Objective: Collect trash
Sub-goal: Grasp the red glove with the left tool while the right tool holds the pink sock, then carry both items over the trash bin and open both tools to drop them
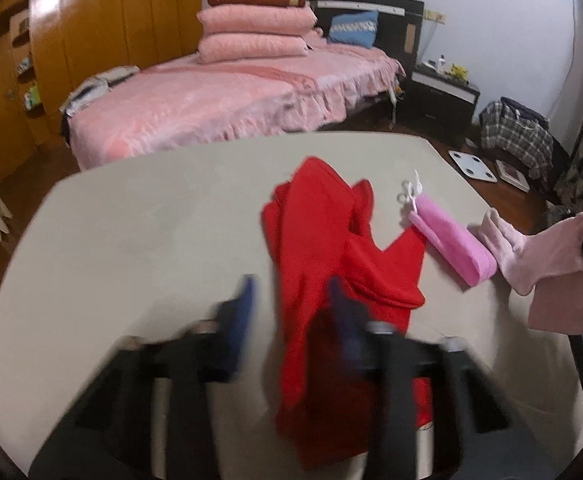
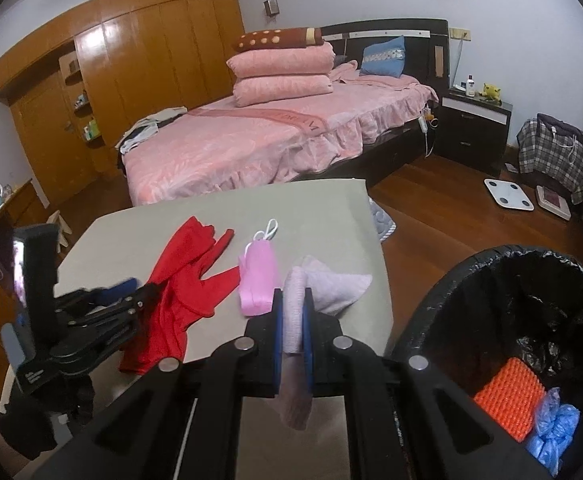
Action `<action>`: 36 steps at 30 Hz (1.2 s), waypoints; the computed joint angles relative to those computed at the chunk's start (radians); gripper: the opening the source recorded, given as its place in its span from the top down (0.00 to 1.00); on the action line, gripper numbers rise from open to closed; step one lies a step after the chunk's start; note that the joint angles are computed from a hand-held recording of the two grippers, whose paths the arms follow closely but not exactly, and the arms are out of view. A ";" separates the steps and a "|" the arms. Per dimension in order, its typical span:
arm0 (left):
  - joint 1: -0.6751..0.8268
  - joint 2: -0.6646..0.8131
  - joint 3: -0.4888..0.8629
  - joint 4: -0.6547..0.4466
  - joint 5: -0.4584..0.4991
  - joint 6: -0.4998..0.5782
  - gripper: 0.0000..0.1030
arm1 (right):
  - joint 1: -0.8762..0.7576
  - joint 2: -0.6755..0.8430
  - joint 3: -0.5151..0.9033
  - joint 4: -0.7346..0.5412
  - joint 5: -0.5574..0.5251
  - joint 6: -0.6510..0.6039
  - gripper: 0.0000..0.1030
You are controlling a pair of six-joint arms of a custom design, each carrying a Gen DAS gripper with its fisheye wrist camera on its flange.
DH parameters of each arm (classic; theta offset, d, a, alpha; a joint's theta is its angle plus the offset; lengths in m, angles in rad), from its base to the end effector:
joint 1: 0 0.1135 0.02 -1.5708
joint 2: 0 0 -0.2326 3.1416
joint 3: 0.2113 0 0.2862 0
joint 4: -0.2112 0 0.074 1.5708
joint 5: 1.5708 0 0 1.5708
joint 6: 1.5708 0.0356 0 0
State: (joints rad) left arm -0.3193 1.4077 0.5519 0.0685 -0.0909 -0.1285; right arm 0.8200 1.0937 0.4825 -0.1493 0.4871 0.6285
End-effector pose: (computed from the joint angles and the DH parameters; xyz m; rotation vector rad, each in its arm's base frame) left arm 0.2747 -0.0874 0.0935 0.1804 2.3497 -0.1117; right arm 0.1849 0.1738 0.1360 0.0233 2.2344 0.2179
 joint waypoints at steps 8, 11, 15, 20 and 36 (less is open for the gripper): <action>0.023 -0.221 -0.100 -0.022 0.015 -0.030 0.98 | 0.037 0.010 0.028 0.003 0.030 -0.023 0.92; 0.013 -0.296 -0.112 -0.067 0.003 -0.032 0.98 | 0.044 0.001 0.044 -0.016 0.031 -0.026 0.92; -0.030 -0.467 -0.107 -0.226 -0.035 -0.041 0.98 | 0.065 -0.025 0.059 -0.051 0.047 -0.017 0.92; -0.064 -0.589 -0.101 -0.324 -0.057 -0.049 0.98 | 0.098 -0.055 0.079 -0.101 0.075 -0.002 0.92; -0.291 -0.774 -0.045 -0.524 -0.156 -0.110 0.98 | 0.221 -0.336 0.052 -0.349 0.202 0.078 0.92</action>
State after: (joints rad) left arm -0.6107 0.6342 0.5069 -0.4556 -0.2466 -0.2388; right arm 1.0409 0.7577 0.5342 -0.4980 0.6892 0.7069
